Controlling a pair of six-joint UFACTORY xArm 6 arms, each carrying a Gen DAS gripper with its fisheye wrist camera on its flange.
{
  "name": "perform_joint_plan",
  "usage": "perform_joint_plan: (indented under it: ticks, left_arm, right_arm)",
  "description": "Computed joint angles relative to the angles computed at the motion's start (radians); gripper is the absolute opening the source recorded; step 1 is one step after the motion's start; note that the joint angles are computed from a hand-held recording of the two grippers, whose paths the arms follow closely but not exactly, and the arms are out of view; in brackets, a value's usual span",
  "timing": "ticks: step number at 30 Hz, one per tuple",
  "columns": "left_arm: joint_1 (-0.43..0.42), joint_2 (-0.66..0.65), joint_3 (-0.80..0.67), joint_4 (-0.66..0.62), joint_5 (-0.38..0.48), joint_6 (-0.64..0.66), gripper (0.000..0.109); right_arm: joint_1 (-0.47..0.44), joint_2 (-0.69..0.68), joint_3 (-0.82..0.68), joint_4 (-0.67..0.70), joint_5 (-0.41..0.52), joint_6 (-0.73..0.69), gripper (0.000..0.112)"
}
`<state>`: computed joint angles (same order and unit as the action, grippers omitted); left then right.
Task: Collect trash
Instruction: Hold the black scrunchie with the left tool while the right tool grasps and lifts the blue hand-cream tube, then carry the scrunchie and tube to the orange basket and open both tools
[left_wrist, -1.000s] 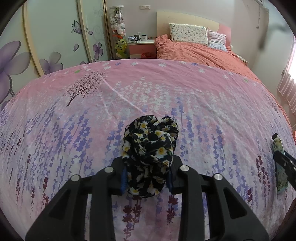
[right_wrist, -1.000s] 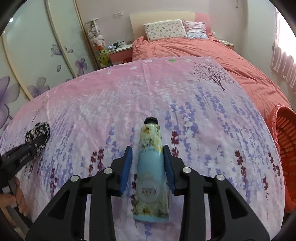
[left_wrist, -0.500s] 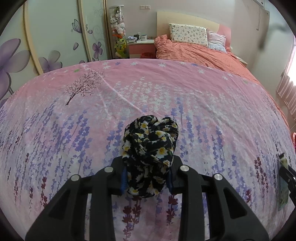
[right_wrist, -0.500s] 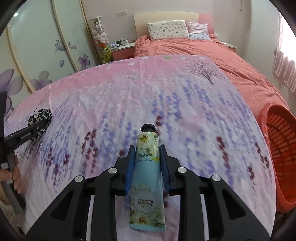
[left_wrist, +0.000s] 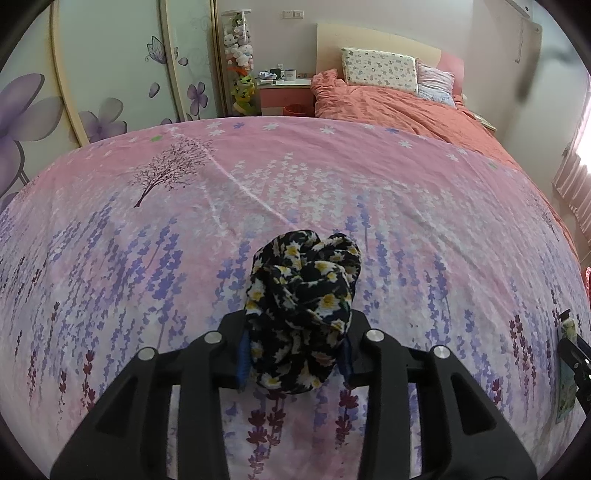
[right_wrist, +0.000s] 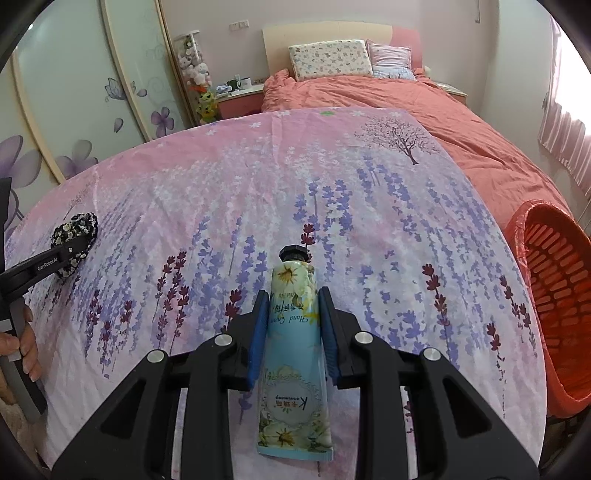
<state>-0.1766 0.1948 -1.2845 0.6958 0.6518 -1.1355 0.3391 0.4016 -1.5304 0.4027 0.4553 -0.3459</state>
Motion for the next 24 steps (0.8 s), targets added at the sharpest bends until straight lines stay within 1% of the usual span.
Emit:
perform_joint_plan:
  ticks: [1,2,3,4,6,12,17,21,24]
  left_arm:
    - [0.003,-0.001,0.002,-0.003,-0.007,0.004,0.036]
    - [0.007,-0.004,0.008,-0.009,-0.023,0.01,0.033]
    - [0.012,-0.006,0.014,-0.015,-0.044,0.018,0.025]
    - [0.011,-0.007,0.017,-0.017,-0.055,0.027,0.022]
    - [0.002,-0.008,0.013,0.008,-0.043,0.012,0.019]
    - [-0.038,-0.035,0.015,0.068,-0.024,-0.038,0.018]
    - [-0.09,-0.055,-0.003,0.091,-0.013,-0.053,0.018]
    - [-0.142,-0.054,-0.043,0.088,-0.016,-0.042,0.018]
    - [-0.187,-0.03,-0.103,0.08,-0.014,-0.025,0.018]
  right_arm:
    - [-0.002,0.0,-0.001,0.019,0.003,-0.014,0.028]
    - [-0.004,0.0,-0.002,0.046,0.007,-0.031,0.028]
    - [-0.007,0.0,-0.003,0.083,0.012,-0.054,0.027]
    - [-0.013,-0.001,-0.003,0.115,0.021,-0.078,0.027]
    - [-0.024,-0.011,0.009,0.186,0.03,-0.131,0.027]
    - [-0.047,-0.077,0.084,0.31,0.009,-0.247,0.027]
    - [-0.065,-0.134,0.129,0.377,-0.012,-0.301,0.027]
    - [-0.094,-0.191,0.168,0.431,-0.034,-0.359,0.027]
    - [-0.128,-0.232,0.188,0.49,-0.051,-0.407,0.027]
